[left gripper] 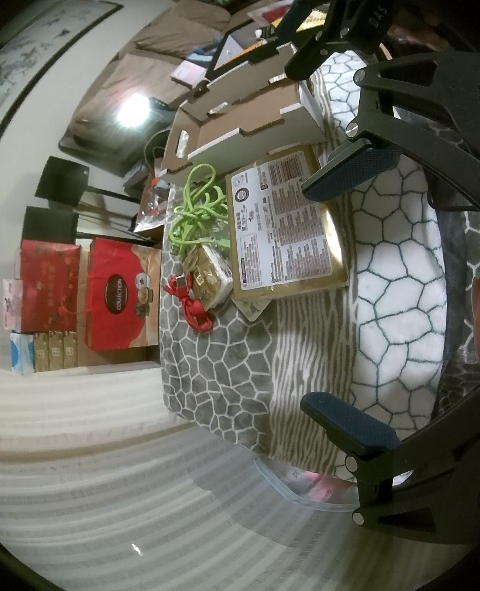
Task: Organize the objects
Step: 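Move left tool to the gold packet while right tool reaches the box divider wall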
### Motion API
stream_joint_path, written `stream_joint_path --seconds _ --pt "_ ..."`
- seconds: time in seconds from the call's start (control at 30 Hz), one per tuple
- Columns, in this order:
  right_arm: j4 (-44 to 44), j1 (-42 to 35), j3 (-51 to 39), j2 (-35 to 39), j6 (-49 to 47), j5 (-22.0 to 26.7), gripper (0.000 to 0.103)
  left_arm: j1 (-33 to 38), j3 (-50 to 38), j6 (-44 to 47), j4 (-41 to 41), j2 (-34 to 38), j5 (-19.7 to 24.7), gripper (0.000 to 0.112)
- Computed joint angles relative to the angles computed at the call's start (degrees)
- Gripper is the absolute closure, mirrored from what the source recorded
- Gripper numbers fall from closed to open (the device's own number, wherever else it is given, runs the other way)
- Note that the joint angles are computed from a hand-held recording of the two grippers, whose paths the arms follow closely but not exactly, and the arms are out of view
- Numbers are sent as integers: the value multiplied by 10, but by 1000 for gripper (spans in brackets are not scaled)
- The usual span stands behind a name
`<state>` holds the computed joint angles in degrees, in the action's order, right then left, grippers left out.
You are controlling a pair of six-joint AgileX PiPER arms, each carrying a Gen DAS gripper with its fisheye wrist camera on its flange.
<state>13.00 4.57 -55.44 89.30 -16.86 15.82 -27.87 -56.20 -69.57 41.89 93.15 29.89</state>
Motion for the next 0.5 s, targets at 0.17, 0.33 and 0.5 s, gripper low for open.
stream_joint_path --seconds 0.17,0.33,0.5 --pt "-1 0 0 1 0 0 0 2 4 -5 4 1 -5 9" --pt "-9 1 -1 1 14 0 0 3 5 -5 4 1 -5 9" --pt "-1 0 -7 9 5 0 0 7 8 -2 3 3 -11 9"
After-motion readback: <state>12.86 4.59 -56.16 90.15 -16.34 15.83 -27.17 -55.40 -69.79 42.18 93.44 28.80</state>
